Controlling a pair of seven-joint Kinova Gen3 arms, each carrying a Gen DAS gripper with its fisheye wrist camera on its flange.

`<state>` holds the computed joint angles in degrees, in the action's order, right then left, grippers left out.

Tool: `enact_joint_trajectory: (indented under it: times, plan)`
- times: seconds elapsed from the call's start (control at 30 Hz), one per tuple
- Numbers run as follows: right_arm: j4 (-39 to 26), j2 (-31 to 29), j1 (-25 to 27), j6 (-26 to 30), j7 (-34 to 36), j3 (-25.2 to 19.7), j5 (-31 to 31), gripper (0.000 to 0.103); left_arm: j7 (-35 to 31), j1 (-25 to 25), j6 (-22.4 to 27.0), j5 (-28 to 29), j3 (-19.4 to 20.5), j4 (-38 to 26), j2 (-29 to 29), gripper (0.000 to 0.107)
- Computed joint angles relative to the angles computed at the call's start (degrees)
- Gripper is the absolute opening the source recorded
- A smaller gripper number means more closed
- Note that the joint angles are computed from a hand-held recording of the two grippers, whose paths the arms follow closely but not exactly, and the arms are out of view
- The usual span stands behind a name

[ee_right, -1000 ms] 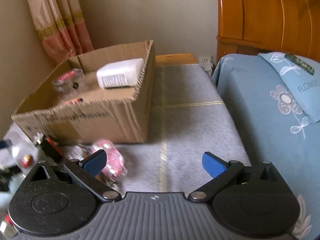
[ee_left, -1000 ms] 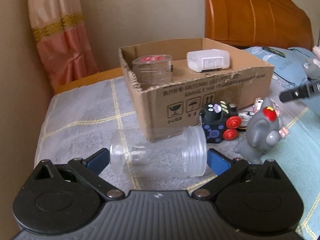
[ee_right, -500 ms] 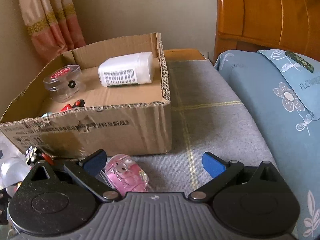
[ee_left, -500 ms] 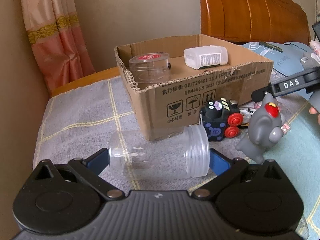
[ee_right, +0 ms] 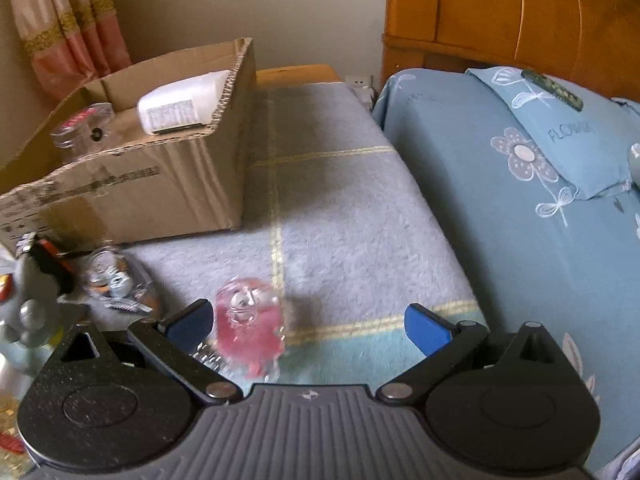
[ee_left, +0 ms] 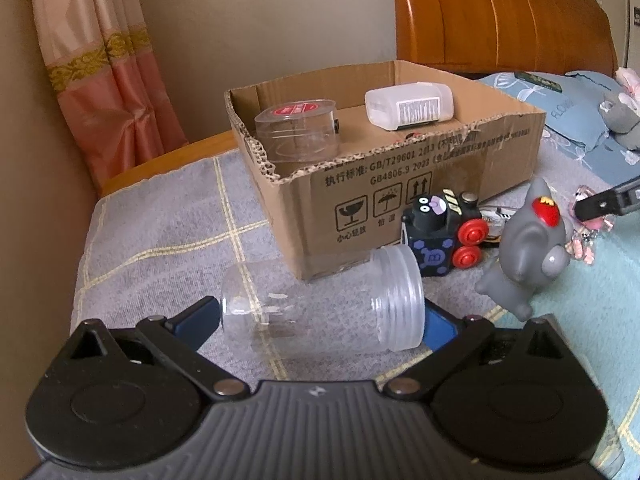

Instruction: Organize rigid objects

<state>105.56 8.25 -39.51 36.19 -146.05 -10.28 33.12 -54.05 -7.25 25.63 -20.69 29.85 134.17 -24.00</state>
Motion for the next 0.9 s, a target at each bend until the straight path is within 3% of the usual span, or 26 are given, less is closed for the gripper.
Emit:
enact_joint_trajectory:
  times: [0.17,0.37,0.57,0.67,0.8,0.9]
  plan:
    - [3.3,-3.4,12.1,-5.6,11.0,-10.6,-3.9,0.103,-0.6,0.7,0.5,0.3,-0.5,-0.3,0.0,0.1]
    - [3.5,-3.4,27.4,-2.5,25.0,-26.5,-2.8,0.102,-1.1,1.3,1.1,0.7,-1.0,-0.4,-0.1,0.1]
    - [2.3,-0.7,43.0,-0.9,39.0,-41.7,-1.6,0.096,0.1,0.9,3.1,0.4,0.1,-1.3,0.2,0.1]
    - [1.8,0.2,44.4,-3.4,46.0,-41.9,-4.1,0.095,0.8,1.1,4.2,-0.1,0.4,-1.8,0.6,0.1]
    - [0.7,0.7,36.0,-6.3,54.9,-32.4,-8.8,0.093,2.0,1.6,5.7,-1.2,0.8,-2.6,1.2,0.1]
    - [-1.1,2.5,35.9,-7.0,61.9,-31.8,-12.8,0.089,2.9,2.2,6.4,-2.1,0.6,-3.1,1.9,0.099]
